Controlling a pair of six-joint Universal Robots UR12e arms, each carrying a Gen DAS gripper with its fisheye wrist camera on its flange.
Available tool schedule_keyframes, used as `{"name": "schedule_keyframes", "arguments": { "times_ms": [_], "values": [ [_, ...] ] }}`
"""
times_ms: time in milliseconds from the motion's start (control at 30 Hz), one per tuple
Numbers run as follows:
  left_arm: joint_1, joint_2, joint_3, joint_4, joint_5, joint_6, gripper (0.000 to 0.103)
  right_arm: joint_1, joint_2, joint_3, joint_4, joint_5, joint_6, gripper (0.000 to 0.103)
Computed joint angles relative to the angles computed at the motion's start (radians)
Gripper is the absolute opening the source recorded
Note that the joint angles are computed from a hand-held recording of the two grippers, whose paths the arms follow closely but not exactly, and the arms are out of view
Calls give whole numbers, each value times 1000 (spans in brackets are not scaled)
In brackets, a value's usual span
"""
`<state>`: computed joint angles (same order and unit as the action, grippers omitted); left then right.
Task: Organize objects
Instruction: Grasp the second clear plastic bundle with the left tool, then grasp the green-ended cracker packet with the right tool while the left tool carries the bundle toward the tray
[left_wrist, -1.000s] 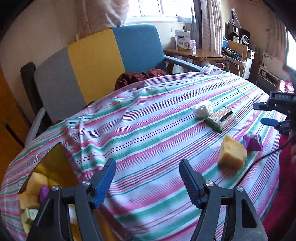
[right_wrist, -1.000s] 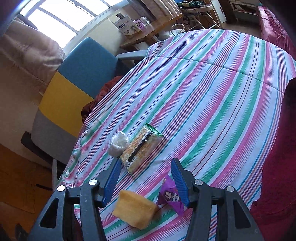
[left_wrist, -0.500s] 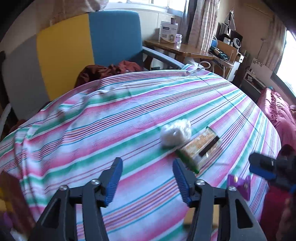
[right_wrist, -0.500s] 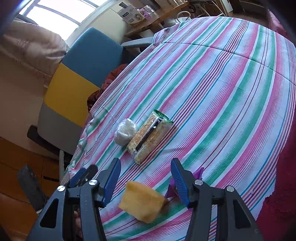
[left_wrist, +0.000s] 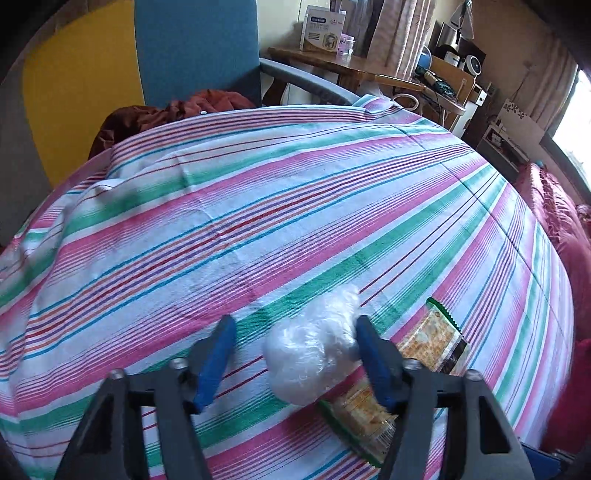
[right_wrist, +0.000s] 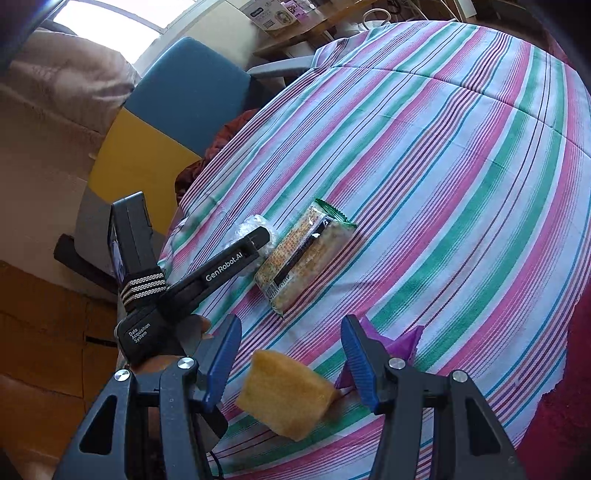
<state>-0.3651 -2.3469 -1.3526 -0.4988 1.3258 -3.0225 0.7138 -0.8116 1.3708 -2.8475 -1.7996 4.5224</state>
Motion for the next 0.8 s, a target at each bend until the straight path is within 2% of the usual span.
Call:
{"name": "schedule_keyframes", "arguments": {
  "times_ms": [33, 167, 267, 367, 500, 567, 633, 800],
  "values": [
    [5, 5, -8, 3, -26, -9, 42, 0, 0, 0, 0, 1, -1, 57],
    [13, 51, -97, 97, 18, -4, 40, 3, 3, -14, 23, -5, -27, 57],
    [36, 102, -194, 151, 40, -24, 40, 4, 3, -20, 36, -5, -38, 57],
    [60, 155, -318, 262, 62, -25, 40, 5, 3, -24, 51, -8, -39, 57],
    [92, 211, -451, 363, 64, -39, 40, 0, 7, -27, 57, 33, -26, 57],
    [94, 226, -485, 399, 90, -44, 39, -2, 10, -37, 91, 40, -25, 57],
    [105, 237, -513, 422, 71, -63, 39, -4, 16, -54, 130, 46, -30, 57],
    [117, 250, -545, 452, 41, -49, 39, -18, 38, -119, 230, 54, -40, 57]
  ]
}}
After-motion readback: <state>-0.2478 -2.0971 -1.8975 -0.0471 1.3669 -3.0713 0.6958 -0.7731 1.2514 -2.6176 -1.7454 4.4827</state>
